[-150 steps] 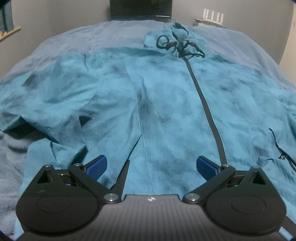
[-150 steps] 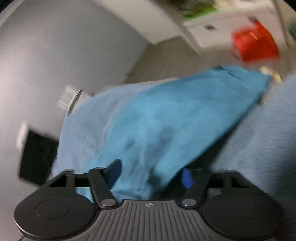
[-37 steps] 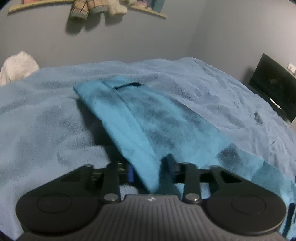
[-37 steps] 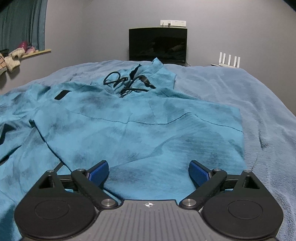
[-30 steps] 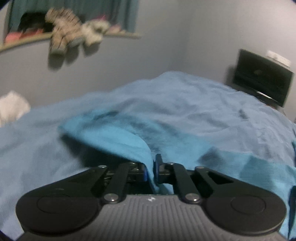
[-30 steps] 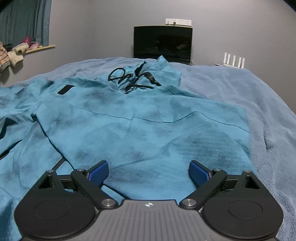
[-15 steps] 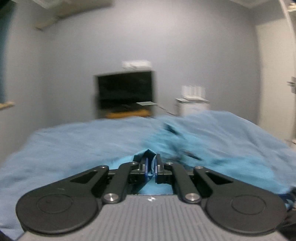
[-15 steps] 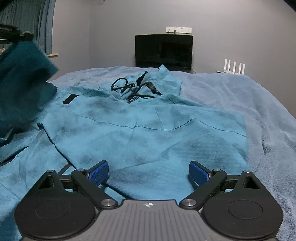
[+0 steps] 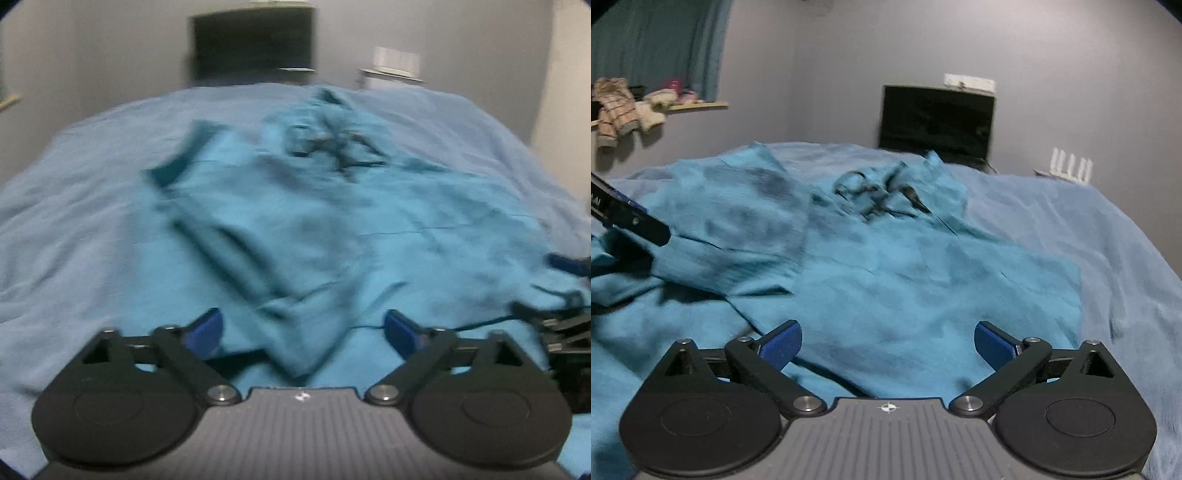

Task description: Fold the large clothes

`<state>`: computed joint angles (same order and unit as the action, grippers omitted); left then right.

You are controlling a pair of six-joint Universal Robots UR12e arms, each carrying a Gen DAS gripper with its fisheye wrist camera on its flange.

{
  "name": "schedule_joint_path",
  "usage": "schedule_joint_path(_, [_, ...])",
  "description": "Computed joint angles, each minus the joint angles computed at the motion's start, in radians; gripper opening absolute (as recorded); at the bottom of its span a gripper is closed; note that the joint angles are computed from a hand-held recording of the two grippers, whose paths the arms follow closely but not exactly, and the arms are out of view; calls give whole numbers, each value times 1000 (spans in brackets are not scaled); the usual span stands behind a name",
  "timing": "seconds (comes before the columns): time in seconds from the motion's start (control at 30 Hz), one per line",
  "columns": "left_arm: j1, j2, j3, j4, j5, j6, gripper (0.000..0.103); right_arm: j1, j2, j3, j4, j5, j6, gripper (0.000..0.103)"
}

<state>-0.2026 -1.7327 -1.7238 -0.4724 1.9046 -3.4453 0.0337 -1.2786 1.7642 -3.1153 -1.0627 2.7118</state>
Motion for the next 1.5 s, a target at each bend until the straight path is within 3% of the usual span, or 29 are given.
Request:
schedule_joint_path(0.07, [-19, 7, -15, -17, 149, 1, 98, 6, -10, -10, 29, 52, -8, 103])
schedule_joint_path(0.17, [-20, 8, -24, -57, 277, -46, 98, 42, -14, -54, 130, 95, -90, 103])
schedule_joint_path(0.23, [-7, 17, -25, -91, 265, -56, 98, 78, -12, -91, 227, 101, -183, 103])
schedule_joint_path(0.3, [12, 31, -43, -68, 212, -38, 98, 118, -2, -131, 337, 109, -273, 102])
schedule_joint_path(0.4, [19, 38, -71, -13, 233, -44, 98, 174, 23, -161, 390, 84, -372, 101])
schedule_joint_path(0.5, [35, 49, -93, 36, 201, -48, 98, 219, 43, -175, 450, 62, -490, 97])
schedule_joint_path(0.53, [38, 53, -100, 58, 191, -48, 98, 235, 50, -172, 428, 30, -514, 90])
schedule_joint_path(0.6, [36, 69, -117, 79, 199, -41, 98, 265, 66, -166, 361, -70, -521, 62])
schedule_joint_path(0.67, [38, 69, -120, 91, 202, -19, 98, 265, 68, -182, 412, -81, -468, 17])
schedule_joint_path(0.77, [42, 73, -130, 140, 192, -12, 98, 227, 48, -163, 380, -1, -329, 7])
schedule_joint_path(0.87, [41, 70, -132, 176, 206, -13, 98, 175, 26, -140, 294, 73, -163, 5])
schedule_joint_path(1.03, [30, 57, -122, 161, 247, 3, 98, 92, 18, -147, 140, 86, 136, 4])
schedule_joint_path(1.23, [34, 44, -103, 82, 244, -9, 98, 12, 12, -150, 163, -10, 303, 4])
schedule_joint_path(1.4, [48, 37, -91, -18, 193, -24, 98, -19, 12, -149, 271, -110, 409, 5])
schedule_joint_path(1.43, [50, 35, -89, -28, 188, -28, 98, -25, 17, -153, 289, -99, 428, 10])
schedule_joint_path(1.5, [55, 31, -86, -43, 174, -39, 98, -38, 29, -153, 291, -43, 482, 29])
